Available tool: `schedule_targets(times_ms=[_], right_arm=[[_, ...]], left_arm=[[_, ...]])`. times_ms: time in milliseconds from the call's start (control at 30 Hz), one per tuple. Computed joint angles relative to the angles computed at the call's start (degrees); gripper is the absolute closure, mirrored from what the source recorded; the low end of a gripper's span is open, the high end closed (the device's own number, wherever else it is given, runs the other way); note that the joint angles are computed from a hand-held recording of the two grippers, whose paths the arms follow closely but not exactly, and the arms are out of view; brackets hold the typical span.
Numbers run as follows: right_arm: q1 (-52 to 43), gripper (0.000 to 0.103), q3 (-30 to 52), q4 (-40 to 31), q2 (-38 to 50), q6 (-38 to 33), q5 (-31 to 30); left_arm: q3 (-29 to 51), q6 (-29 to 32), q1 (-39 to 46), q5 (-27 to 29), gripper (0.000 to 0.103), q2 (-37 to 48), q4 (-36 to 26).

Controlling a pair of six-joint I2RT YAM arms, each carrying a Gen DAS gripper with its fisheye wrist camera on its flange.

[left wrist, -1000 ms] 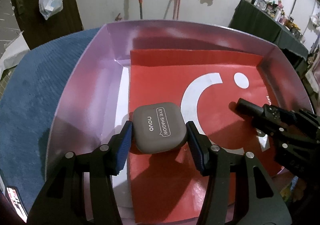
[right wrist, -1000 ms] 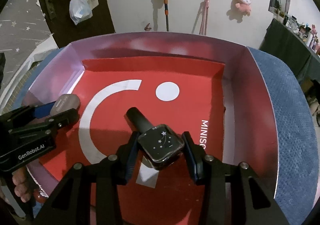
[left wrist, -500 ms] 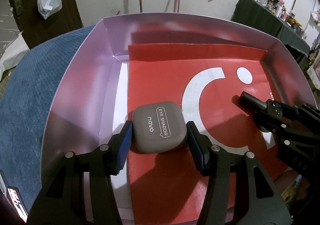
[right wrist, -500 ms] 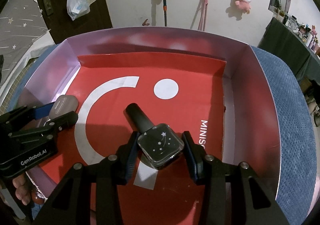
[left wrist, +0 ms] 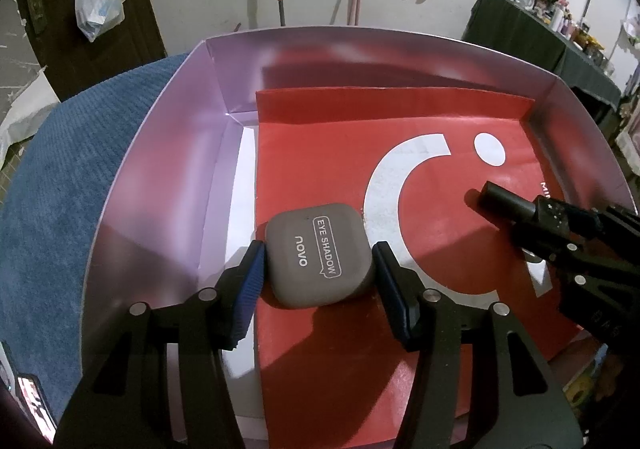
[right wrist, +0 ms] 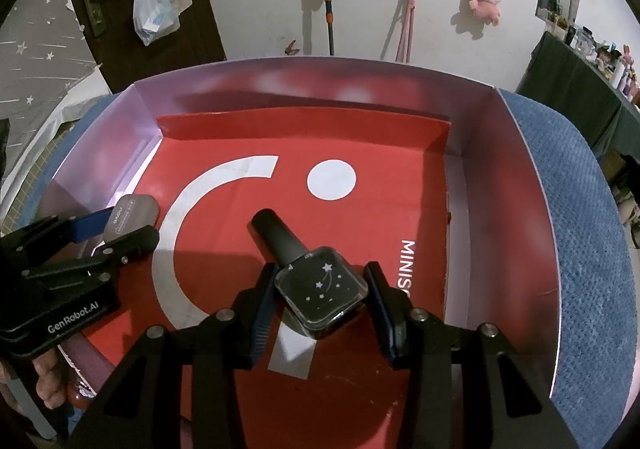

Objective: Organize rigid objects
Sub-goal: 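Carry the grey case and black bottle into the red box with both grippers, then open both grippers to release the case and bottle inside the box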

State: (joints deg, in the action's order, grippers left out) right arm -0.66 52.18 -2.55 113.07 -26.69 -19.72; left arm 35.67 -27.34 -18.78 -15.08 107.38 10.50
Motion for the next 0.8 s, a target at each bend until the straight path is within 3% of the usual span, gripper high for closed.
schedule_targets(times_ms=[133,267,367,533,800], right_arm=[[0.0,0.057,-0.2,0.2,-0.1,0.1,0.0],[-0.1,0.056,-0.5,0.6,-0.2,0.3,-0.1],[-0.4,0.05,-1.0,1.2,-0.9,0.4,-0.4],[-0.7,0.048,-1.9,1.5,-2.1,0.3,-0.8],[-2.0,0.041,-4.1,1.7,-5.9,0.2,-3.5]], left_arm=[[0.2,0.2,-0.4,-0.5,0.047,0.1,-0.3],[-0.1,1.0,-1.3,-1.8,0.037,-0.5,0.2],[-0.6,1.3,-2.1,-2.9,0.033,-1.2,0.5],[-1.5,1.1,-2.2,-3.1,0.032,-2.8,0.3],[-3.2,0.7,-3.7,-5.6,0.022,-6.3,-0.2]])
